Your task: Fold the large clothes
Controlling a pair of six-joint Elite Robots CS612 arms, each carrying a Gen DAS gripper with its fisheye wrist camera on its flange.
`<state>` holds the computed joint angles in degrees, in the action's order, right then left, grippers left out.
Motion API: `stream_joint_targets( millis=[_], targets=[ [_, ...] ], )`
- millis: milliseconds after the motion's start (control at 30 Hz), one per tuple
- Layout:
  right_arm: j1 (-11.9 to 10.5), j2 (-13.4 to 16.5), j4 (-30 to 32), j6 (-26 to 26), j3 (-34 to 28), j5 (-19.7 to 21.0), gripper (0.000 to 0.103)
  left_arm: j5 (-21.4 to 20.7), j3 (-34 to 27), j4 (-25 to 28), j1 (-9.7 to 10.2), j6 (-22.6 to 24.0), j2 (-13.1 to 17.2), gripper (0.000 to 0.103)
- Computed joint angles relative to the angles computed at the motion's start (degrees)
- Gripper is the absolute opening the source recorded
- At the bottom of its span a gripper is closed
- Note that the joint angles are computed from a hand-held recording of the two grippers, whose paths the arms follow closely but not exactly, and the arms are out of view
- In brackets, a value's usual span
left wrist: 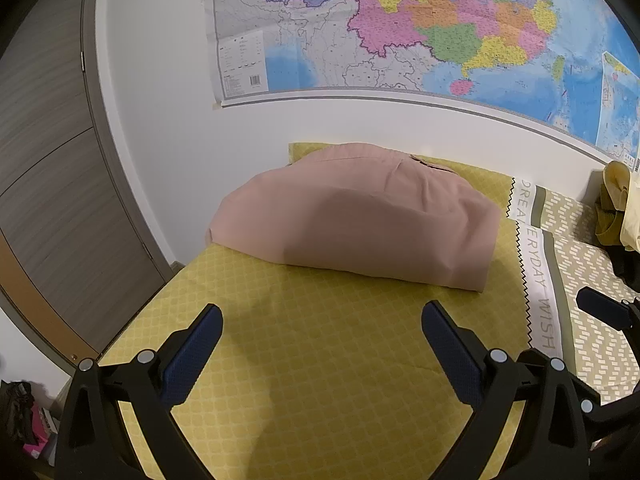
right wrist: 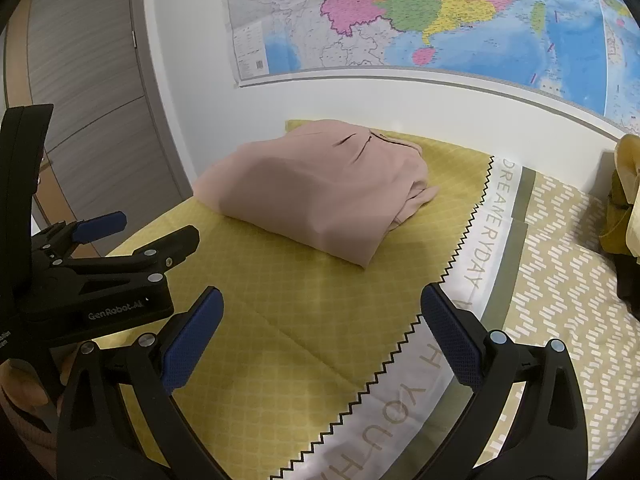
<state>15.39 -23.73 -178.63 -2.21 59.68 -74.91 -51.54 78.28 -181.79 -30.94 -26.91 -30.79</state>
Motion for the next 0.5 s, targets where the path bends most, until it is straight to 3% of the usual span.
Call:
stream_joint_targets(
  millis=[300, 500],
  targets=[
    [-0.12, -0.08, -0.04, 0.32, 0.18, 0.26, 0.097, 0.50, -0.27, -2.01, -0.20, 1.42, 0.71, 0.096],
    [-0.17, -0.29, 0.03, 0.61, 0.73, 0.06, 0.097, -2.64, 0.08, 0.12, 0.14, -1.77, 0.29, 0.096]
  ],
)
